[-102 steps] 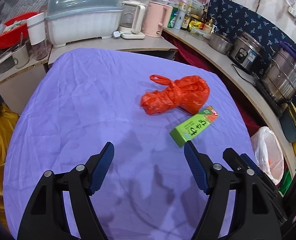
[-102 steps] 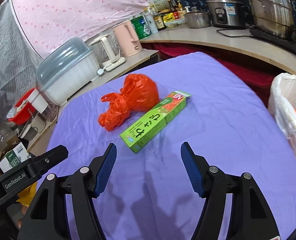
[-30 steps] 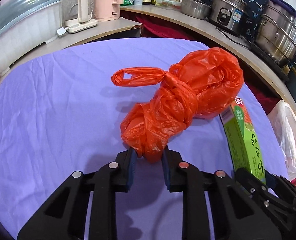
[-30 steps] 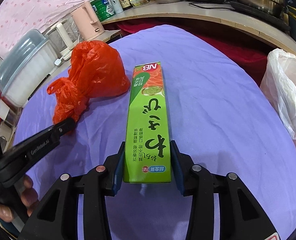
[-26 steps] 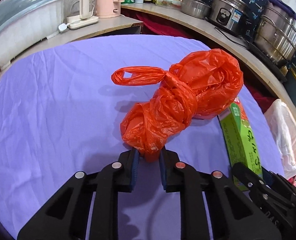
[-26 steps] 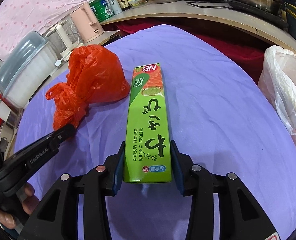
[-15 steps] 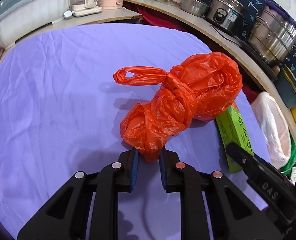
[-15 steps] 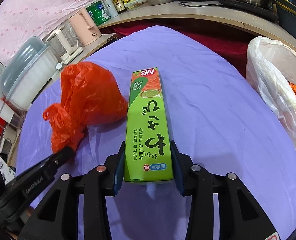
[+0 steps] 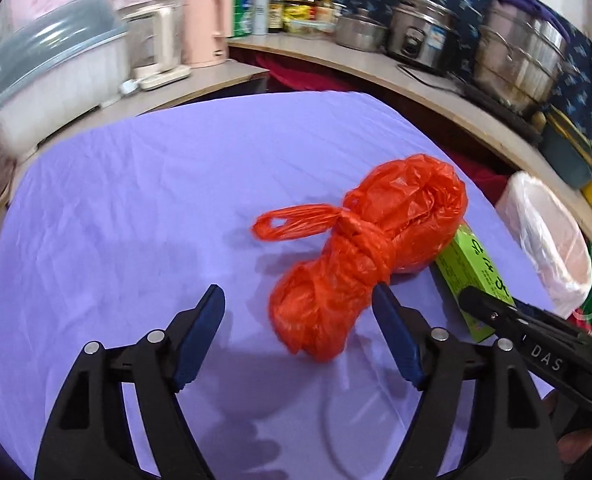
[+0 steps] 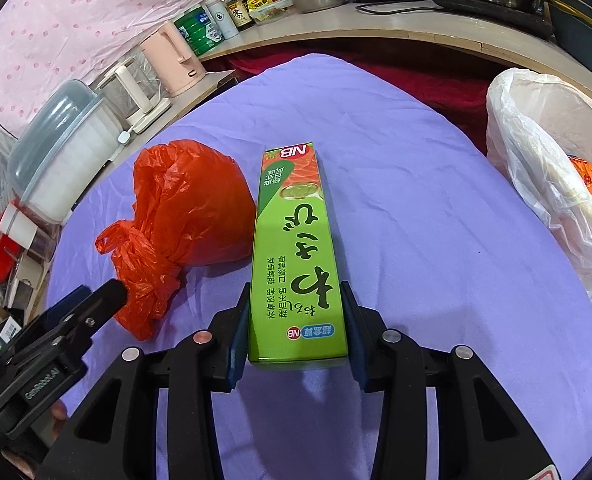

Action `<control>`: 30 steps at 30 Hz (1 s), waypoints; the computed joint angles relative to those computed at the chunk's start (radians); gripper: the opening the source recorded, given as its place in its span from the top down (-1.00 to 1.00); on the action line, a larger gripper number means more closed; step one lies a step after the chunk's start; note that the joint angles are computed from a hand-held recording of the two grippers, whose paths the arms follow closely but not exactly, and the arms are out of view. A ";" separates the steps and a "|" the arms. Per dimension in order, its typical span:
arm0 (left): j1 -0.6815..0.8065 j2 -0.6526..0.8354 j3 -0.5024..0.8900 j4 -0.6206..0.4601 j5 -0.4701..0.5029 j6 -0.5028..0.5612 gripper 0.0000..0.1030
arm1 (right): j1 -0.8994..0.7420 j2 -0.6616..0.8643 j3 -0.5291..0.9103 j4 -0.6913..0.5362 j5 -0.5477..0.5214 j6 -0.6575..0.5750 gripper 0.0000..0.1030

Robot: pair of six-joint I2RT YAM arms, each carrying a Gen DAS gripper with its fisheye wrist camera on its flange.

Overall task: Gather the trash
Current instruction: 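Lift and carry the green box and red bag over the bin with both grippers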

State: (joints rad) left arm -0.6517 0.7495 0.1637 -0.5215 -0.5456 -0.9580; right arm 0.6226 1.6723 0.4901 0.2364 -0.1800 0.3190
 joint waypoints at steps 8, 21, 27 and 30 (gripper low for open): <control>0.193 0.243 -0.026 0.340 0.171 0.175 -0.32 | 0.020 0.061 0.048 0.006 0.025 -0.005 0.18; 0.062 0.236 0.061 0.178 0.117 -0.012 0.44 | -0.006 -0.021 0.000 0.001 0.000 -0.024 0.22; -0.132 0.241 0.160 -0.015 -0.003 -0.196 0.47 | -0.052 -0.150 -0.048 -0.051 -0.031 -0.046 0.23; -0.232 0.253 0.221 -0.116 -0.049 -0.304 0.47 | -0.082 -0.234 -0.072 -0.088 -0.047 -0.059 0.23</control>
State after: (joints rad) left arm -0.8836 1.0025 0.3848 -0.6371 -0.5943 -1.2616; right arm 0.5403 1.4384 0.4183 0.1488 -0.2266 0.2597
